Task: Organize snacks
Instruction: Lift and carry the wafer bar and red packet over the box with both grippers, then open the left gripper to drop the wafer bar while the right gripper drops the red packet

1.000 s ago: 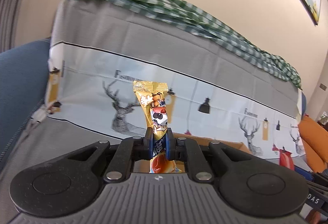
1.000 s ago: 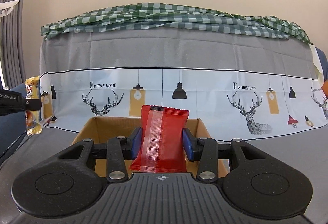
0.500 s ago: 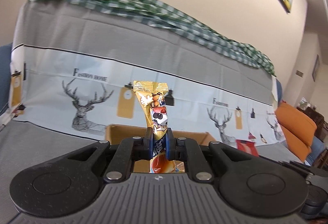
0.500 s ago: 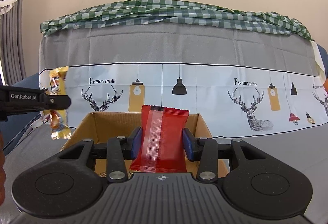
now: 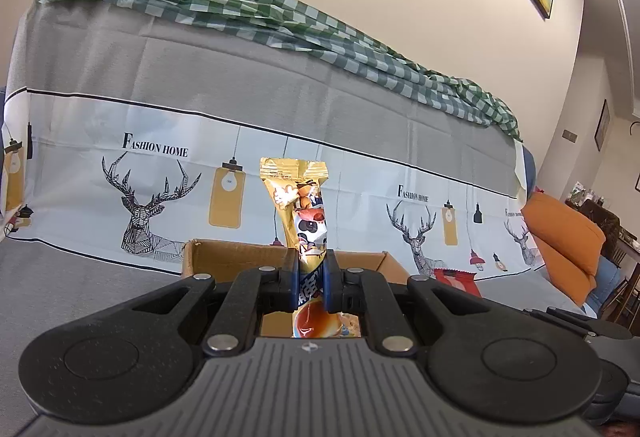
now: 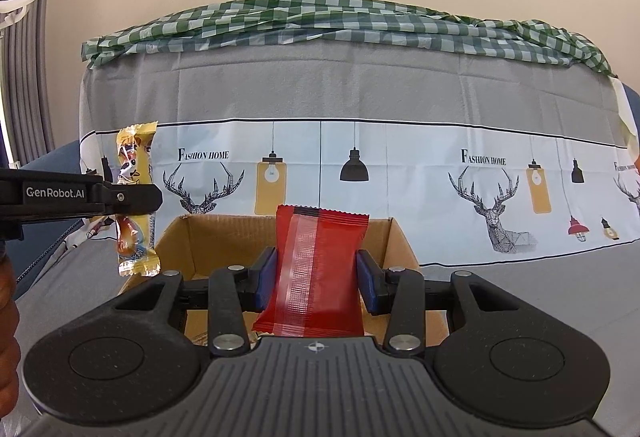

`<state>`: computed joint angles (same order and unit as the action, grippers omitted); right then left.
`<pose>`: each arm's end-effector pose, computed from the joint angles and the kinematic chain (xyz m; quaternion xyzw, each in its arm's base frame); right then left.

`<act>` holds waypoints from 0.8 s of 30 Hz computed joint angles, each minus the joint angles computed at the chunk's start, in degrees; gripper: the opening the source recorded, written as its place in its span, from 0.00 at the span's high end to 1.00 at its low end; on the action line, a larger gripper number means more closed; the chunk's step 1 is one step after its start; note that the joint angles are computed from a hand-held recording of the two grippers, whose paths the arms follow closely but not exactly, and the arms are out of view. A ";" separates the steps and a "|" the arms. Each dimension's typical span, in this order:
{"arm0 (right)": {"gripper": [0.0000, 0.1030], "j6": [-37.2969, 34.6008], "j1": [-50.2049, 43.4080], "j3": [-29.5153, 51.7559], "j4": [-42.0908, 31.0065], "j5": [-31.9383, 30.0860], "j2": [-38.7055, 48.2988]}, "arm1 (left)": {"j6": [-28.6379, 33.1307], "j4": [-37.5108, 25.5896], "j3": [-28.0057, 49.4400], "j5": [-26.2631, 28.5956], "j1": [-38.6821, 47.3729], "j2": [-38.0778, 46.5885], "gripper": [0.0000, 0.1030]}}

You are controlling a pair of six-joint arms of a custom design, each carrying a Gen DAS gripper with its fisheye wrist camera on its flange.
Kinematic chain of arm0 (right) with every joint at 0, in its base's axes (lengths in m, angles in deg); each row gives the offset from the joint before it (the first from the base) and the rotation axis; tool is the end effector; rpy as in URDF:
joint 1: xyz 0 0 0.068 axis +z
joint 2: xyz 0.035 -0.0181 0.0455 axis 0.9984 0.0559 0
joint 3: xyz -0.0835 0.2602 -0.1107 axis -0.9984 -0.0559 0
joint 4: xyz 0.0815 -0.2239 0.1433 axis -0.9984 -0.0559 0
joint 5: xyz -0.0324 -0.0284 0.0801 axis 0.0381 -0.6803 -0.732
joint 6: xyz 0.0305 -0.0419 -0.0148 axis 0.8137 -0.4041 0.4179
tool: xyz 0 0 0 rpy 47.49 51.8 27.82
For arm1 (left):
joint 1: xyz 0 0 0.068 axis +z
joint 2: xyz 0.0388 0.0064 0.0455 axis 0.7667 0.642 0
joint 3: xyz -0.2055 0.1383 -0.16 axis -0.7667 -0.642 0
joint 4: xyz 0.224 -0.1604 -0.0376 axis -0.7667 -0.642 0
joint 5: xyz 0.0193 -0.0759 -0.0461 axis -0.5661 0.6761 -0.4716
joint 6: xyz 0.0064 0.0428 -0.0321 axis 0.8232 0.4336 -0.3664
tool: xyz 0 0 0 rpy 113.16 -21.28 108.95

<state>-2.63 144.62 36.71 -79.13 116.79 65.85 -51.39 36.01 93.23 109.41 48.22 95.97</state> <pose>0.0895 0.0821 0.2425 0.1572 0.8185 -0.0970 0.5439 0.2368 -0.0324 0.2689 0.2179 0.7904 -0.3211 0.4740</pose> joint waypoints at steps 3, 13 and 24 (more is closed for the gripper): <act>0.57 0.31 0.30 0.10 -0.21 0.06 0.32 | 0.17 -0.04 0.16 0.20 -0.08 0.20 0.89; 0.57 -2.01 -0.08 -0.23 1.08 -0.64 -0.07 | 0.30 0.02 0.15 1.06 0.33 0.29 0.89; 0.57 -4.31 -0.37 -0.57 2.34 -0.87 -0.81 | 0.05 0.30 0.02 1.58 0.30 0.09 0.89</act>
